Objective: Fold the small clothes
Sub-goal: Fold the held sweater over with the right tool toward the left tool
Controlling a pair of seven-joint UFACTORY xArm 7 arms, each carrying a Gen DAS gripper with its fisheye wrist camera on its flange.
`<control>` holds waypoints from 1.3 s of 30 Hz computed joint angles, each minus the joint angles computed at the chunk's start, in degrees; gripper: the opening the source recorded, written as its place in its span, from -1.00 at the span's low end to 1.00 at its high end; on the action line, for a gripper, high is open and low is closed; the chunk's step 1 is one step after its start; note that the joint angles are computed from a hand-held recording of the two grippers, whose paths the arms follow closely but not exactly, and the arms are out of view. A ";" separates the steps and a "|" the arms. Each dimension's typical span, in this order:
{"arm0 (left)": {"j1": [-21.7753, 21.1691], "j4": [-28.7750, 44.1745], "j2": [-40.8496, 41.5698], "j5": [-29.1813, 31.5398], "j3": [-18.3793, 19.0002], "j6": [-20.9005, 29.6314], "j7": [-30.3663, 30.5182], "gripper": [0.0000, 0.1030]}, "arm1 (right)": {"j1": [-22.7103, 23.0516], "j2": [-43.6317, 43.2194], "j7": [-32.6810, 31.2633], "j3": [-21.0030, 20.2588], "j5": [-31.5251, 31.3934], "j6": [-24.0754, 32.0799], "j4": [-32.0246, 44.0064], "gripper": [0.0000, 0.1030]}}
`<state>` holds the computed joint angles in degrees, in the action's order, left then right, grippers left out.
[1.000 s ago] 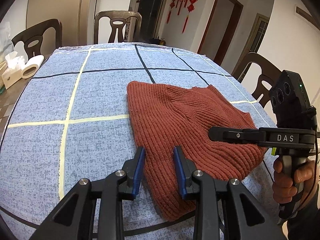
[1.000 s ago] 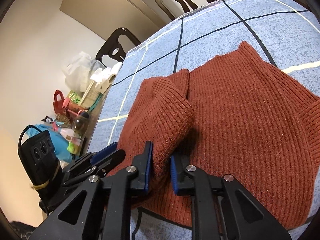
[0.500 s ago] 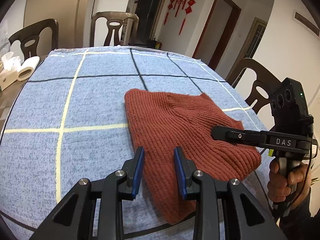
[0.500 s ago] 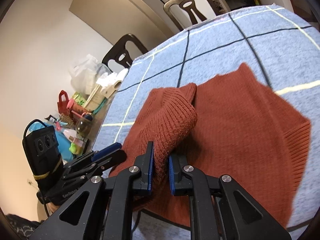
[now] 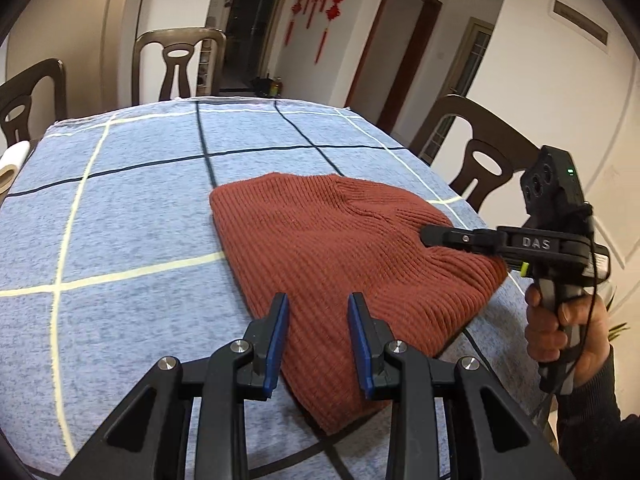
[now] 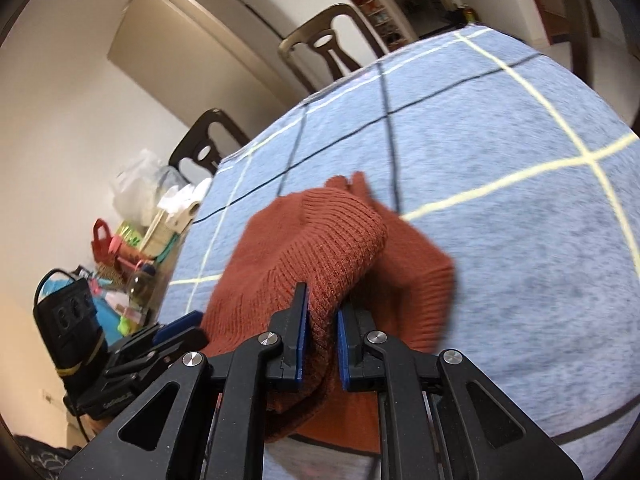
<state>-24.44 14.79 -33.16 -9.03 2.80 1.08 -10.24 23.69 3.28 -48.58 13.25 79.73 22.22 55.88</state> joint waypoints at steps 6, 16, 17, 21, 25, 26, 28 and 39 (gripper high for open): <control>0.72 0.05 1.16 0.72 -1.96 -0.90 -0.82 -0.36 | -0.54 0.24 -0.89 -0.19 1.53 0.10 -1.45 -0.76; 1.66 0.07 1.65 3.24 -2.82 -1.03 -1.36 -0.34 | 1.13 -3.05 -0.63 0.35 -0.99 -4.88 -4.09 -0.71; 1.23 0.06 1.30 3.15 -2.27 -0.74 -1.12 -0.34 | 1.45 -3.83 -1.01 0.34 -1.14 -5.69 -4.50 -0.71; -0.37 -0.25 -0.45 2.24 -0.16 -1.18 -0.05 -0.34 | 3.41 -8.25 -6.08 0.01 0.55 -7.28 -6.51 -0.71; -1.20 -0.24 -0.07 2.03 0.49 -3.29 0.49 -0.34 | 5.08 -8.16 -0.92 0.44 -9.25 -8.41 -8.63 -0.71; -1.71 -0.18 0.26 2.07 0.97 -3.01 0.69 -0.34 | 5.51 -7.61 1.48 0.10 -12.31 -9.02 -9.13 -0.71; -4.18 -0.23 1.14 1.69 3.44 -1.84 1.85 -0.34 | 3.59 -6.86 2.24 1.71 -13.17 -9.47 -10.15 -0.71; 0.40 0.25 0.91 2.55 0.22 -1.81 1.36 -0.32 | 6.66 -8.10 11.93 -0.36 -24.47 -13.03 -10.87 -0.68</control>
